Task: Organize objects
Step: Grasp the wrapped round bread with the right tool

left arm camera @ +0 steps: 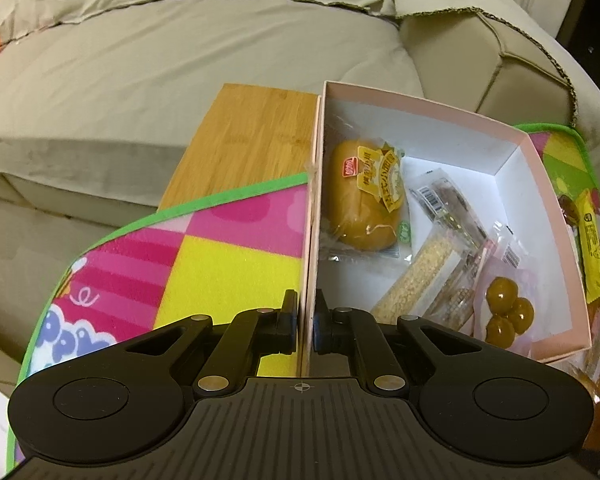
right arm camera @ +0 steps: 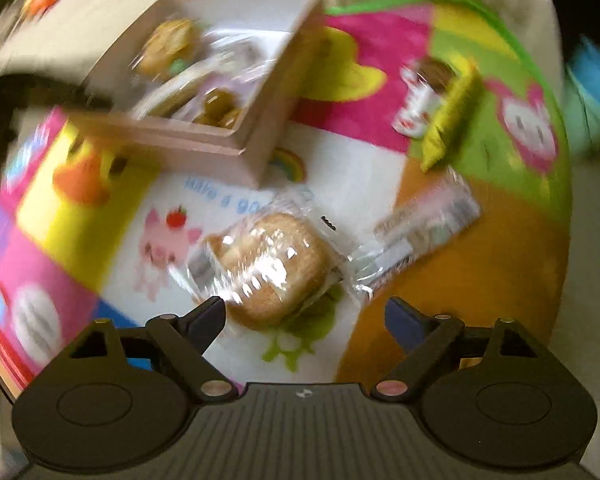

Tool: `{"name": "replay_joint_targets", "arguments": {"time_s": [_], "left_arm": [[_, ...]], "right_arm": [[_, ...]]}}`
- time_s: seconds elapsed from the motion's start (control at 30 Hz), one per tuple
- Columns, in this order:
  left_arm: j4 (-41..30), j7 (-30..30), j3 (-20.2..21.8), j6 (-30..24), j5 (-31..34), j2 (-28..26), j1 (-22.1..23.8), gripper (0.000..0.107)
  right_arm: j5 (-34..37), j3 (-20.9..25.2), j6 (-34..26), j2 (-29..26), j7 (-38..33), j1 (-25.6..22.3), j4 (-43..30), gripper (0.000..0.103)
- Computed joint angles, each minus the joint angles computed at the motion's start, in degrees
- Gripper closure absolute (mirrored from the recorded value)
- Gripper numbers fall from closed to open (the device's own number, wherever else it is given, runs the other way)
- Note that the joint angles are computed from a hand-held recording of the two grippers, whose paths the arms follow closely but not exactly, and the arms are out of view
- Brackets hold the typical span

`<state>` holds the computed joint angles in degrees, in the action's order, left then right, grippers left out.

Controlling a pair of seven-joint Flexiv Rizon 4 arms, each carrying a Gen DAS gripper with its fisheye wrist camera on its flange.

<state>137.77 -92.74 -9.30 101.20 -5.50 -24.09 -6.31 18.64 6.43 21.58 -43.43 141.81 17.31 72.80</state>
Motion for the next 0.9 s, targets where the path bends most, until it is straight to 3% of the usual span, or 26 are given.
{"name": "replay_joint_targets", "arguments": {"time_s": [0.1,0.2,0.37,0.47,0.53,0.57,0.9], "left_arm": [[0.0,1.1,-1.5,-1.2,0.6,0.4,1.8,0.098],[-0.1,2.4,-2.4,-2.2,0.9,0.7,2.8,0.098],[0.6,4.3,-6.3,-2.0,1.3,0.6,6.9,0.098],[0.8,4.5,-8.1,-2.5,1.1,0.7,8.7,0.097],[1.0,4.4,-9.1,-3.0,0.7,0.8,9.7,0.097],[1.0,4.6,-9.8,-3.3,0.5,0.9,10.4,0.097],[2.1,10.6,-21.8,-7.0,-1.5,0.6,22.3,0.093]], "right_arm": [[0.2,-1.5,-0.7,0.5,10.4,1.8,1.1,0.014],[0.6,-1.4,3.5,1.8,14.1,2.4,5.6,0.014],[3.5,1.0,13.4,4.1,8.8,0.3,13.4,0.015],[5.0,1.7,15.0,4.8,5.2,-1.1,15.0,0.027],[5.5,1.7,16.0,5.4,3.4,-1.7,16.0,0.030],[5.6,1.5,16.4,5.7,3.0,-1.9,16.4,0.045],[3.6,-1.2,20.6,7.9,3.6,-3.2,21.9,0.047]]}}
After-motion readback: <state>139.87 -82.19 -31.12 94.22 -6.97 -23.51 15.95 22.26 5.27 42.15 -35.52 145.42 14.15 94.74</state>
